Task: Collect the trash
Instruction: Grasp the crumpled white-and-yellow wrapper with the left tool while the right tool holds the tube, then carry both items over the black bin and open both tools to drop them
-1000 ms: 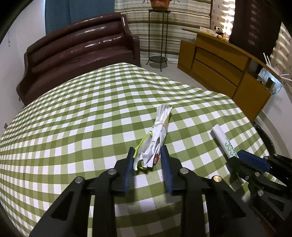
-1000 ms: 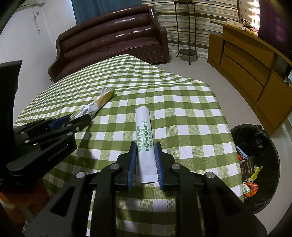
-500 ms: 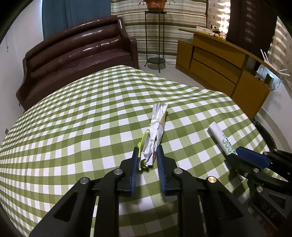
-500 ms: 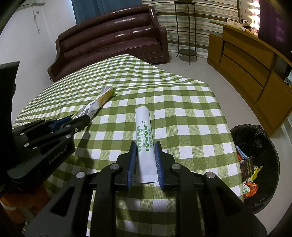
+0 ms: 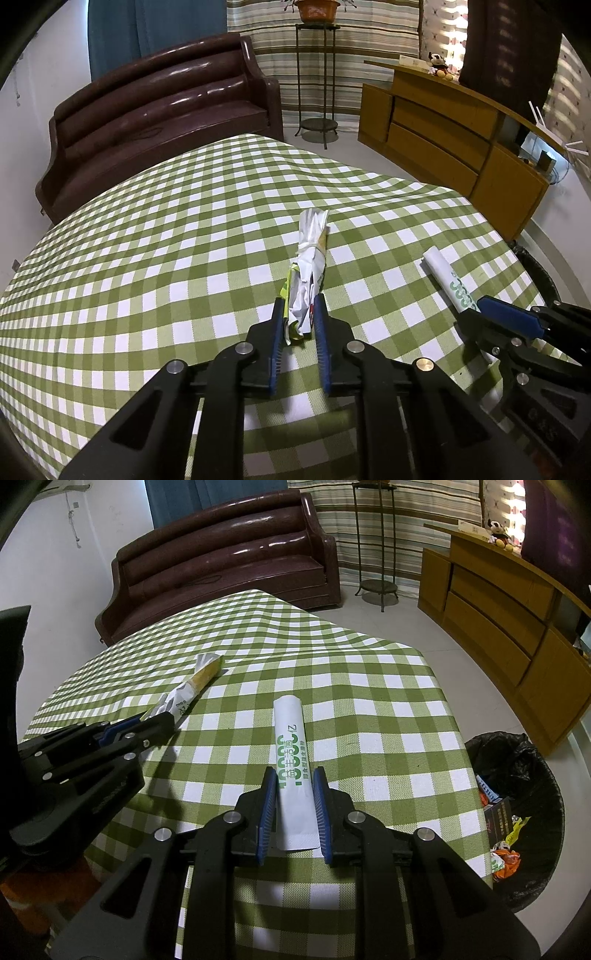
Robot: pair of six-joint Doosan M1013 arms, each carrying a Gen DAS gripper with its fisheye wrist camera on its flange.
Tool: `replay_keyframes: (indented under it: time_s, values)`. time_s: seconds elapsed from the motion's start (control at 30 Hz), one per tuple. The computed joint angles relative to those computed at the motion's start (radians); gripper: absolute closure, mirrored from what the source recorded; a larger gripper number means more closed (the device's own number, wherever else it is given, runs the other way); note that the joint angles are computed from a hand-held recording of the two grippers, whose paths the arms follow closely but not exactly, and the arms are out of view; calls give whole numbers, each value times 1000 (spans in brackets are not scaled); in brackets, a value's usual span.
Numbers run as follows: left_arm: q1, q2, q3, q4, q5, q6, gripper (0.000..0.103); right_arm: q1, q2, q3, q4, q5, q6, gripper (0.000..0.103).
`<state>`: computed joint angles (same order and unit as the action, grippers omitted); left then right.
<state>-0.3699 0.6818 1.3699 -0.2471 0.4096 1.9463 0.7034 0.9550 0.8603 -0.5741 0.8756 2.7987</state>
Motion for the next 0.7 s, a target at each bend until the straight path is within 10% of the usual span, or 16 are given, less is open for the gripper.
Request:
replay_keyframes:
  time_s: [0.7]
  values:
    - [7,-63,94,-4,-53,-19,87,0,-10,20,-20,-9,20,83]
